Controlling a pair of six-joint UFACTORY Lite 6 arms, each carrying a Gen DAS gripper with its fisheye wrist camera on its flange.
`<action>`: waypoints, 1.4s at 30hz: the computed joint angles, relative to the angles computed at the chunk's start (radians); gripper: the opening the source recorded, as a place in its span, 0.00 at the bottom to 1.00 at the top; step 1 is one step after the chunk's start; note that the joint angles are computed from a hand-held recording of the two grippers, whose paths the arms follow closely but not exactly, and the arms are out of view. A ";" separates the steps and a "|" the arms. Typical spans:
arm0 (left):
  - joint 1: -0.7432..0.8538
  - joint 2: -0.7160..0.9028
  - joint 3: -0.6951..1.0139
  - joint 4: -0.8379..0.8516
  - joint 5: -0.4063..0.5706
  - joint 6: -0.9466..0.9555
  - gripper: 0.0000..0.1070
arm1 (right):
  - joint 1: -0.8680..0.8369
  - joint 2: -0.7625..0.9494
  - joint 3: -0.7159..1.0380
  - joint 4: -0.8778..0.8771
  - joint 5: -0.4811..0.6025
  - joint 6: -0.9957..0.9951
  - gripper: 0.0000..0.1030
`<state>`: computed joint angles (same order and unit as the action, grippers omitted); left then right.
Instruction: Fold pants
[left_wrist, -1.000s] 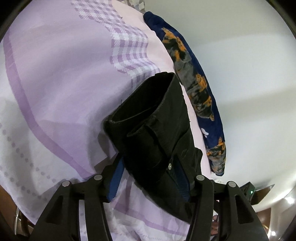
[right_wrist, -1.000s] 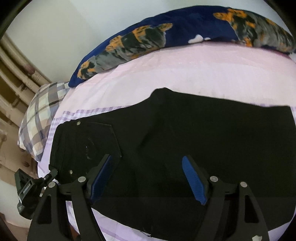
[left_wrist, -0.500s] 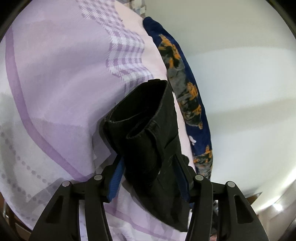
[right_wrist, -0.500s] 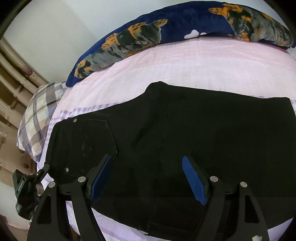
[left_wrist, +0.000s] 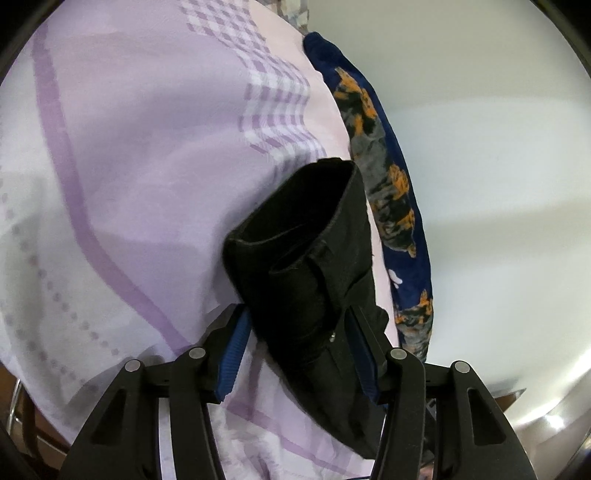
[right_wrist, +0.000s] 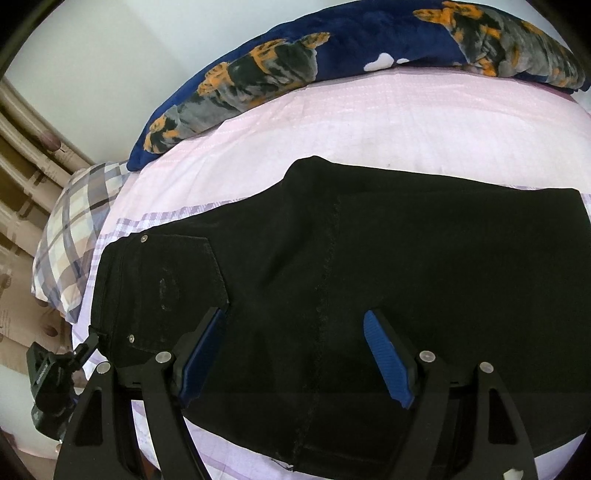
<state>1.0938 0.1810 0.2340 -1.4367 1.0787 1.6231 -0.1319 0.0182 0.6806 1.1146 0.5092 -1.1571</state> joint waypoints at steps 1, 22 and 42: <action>-0.001 0.005 0.005 0.005 -0.001 0.000 0.50 | -0.001 0.002 0.002 0.005 0.002 -0.006 0.73; -0.229 -0.076 0.030 -0.227 -0.147 -0.083 0.26 | -0.014 0.011 0.003 0.052 0.013 -0.044 0.73; -1.355 -0.650 0.312 0.500 -0.877 -1.198 0.22 | -0.524 0.017 0.058 0.026 0.325 -0.310 0.73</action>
<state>-0.2609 -0.4689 0.5461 -0.9363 0.2020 0.4246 -0.6560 0.0351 0.7384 1.1407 0.8338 -1.4670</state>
